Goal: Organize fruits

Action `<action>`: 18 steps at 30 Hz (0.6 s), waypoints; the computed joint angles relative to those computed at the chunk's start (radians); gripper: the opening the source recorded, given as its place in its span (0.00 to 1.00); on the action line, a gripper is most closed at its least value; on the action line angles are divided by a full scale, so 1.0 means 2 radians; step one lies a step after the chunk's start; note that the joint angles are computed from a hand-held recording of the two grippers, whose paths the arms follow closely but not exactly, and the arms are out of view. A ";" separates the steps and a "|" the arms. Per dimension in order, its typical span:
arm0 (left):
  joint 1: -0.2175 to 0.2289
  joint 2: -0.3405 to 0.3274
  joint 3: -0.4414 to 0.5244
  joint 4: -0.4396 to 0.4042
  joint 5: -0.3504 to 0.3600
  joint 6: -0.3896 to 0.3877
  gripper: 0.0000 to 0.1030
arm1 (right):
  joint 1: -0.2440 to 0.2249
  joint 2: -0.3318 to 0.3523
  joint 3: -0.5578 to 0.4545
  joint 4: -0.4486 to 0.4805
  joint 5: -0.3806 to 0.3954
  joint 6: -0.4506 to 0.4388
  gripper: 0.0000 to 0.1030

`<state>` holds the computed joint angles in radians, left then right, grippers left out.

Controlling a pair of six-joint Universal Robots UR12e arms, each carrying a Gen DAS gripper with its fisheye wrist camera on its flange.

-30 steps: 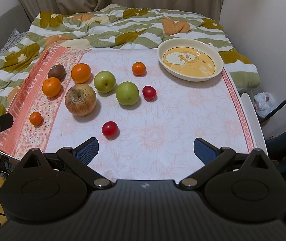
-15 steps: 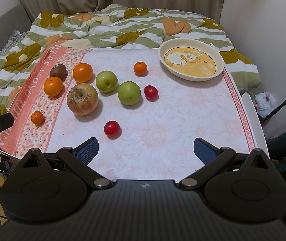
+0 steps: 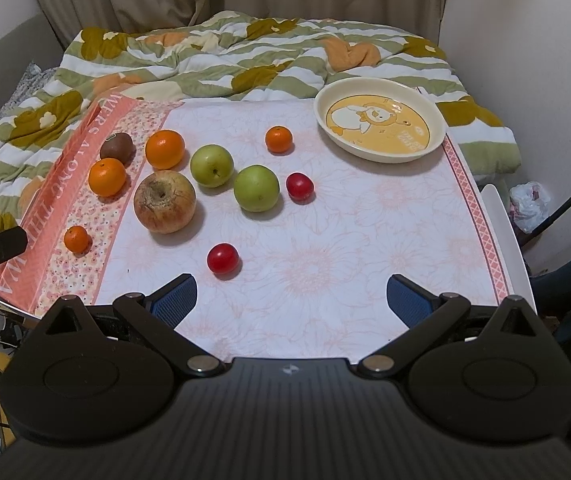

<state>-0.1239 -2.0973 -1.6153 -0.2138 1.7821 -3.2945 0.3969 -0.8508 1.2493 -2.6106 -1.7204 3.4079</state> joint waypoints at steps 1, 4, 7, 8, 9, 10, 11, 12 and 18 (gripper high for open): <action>0.000 0.000 0.001 -0.003 0.002 -0.003 1.00 | -0.001 -0.001 0.000 0.001 0.002 0.000 1.00; 0.000 0.004 0.003 -0.011 0.004 -0.012 1.00 | -0.003 -0.002 -0.001 0.004 0.011 -0.003 1.00; 0.001 0.003 0.003 -0.010 0.010 -0.016 1.00 | -0.007 -0.002 -0.003 0.001 0.025 -0.014 1.00; 0.001 0.001 0.002 -0.005 0.016 -0.016 1.00 | -0.007 0.000 -0.004 -0.001 0.030 -0.020 1.00; 0.001 -0.001 0.002 -0.001 0.020 -0.016 1.00 | -0.008 0.002 -0.006 -0.003 0.034 -0.026 1.00; 0.001 -0.005 0.003 0.005 0.027 -0.016 1.00 | -0.009 0.004 -0.008 -0.005 0.038 -0.031 1.00; 0.002 -0.007 0.002 0.009 0.032 -0.015 1.00 | -0.009 0.007 -0.010 -0.006 0.041 -0.033 1.00; 0.003 -0.010 0.003 0.012 0.035 -0.013 1.00 | -0.009 0.011 -0.014 -0.006 0.044 -0.031 1.00; 0.016 -0.029 0.003 0.035 0.029 0.031 1.00 | -0.006 0.036 -0.035 -0.010 0.045 -0.002 1.00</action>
<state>-0.0911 -2.1557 -1.6085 -0.1439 1.8405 -3.2317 0.3856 -0.7793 1.1787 -2.6302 -1.6302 3.4037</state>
